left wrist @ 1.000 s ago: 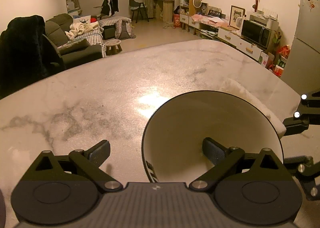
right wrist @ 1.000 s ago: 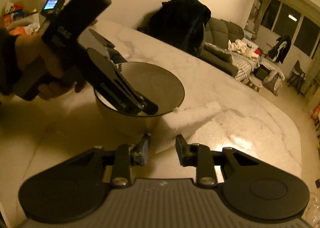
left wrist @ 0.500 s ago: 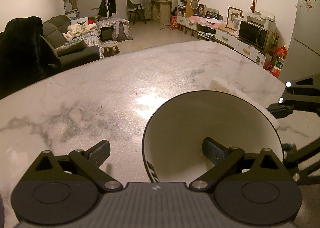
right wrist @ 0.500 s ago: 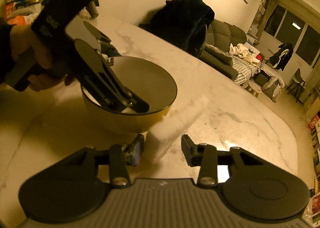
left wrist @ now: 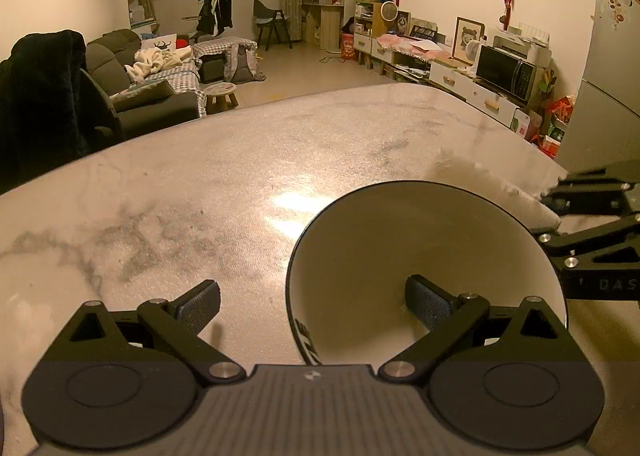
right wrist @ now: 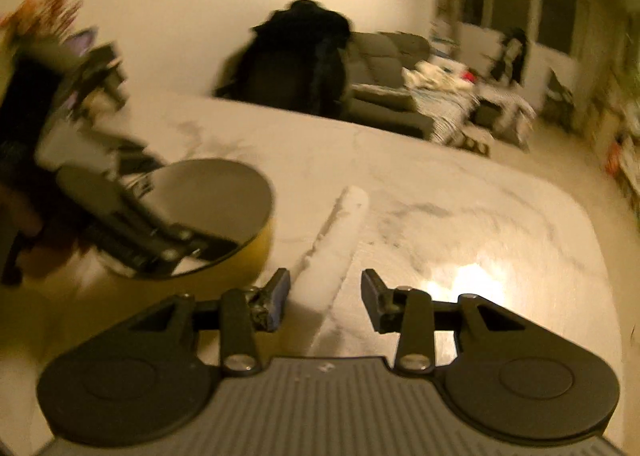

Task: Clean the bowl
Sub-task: 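Hold the bowl rim with the left tool while the right tool wipes the sponge inside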

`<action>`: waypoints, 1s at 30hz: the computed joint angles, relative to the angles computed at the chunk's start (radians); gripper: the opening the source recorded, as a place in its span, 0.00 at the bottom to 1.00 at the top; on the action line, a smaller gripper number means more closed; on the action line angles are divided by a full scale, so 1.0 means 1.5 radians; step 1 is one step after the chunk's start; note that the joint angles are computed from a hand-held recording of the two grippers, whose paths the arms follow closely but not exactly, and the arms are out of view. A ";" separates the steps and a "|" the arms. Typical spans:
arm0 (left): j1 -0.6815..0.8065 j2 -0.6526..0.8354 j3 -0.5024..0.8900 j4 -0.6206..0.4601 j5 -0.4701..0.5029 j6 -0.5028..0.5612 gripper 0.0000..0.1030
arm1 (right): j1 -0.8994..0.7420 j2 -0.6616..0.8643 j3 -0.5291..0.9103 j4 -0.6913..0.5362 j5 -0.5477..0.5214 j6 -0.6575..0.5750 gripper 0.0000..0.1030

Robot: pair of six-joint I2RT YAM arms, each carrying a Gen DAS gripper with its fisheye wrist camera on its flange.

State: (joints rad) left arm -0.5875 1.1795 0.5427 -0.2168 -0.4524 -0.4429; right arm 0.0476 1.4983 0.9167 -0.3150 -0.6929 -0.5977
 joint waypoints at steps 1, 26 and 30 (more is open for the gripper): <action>0.000 0.001 0.001 0.000 0.000 0.000 0.96 | 0.004 0.013 0.010 -0.004 0.002 0.015 0.30; -0.021 0.009 0.015 -0.022 -0.015 -0.025 0.97 | 0.092 -0.143 -0.104 0.010 0.120 -0.243 0.20; -0.019 0.008 0.014 -0.021 -0.012 -0.025 0.97 | 0.108 -0.119 -0.086 0.024 0.140 -0.257 0.20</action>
State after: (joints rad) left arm -0.6162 1.1911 0.5641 -0.2482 -0.4698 -0.4805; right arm 0.2093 1.3204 0.7878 -0.2782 -0.4834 -0.9829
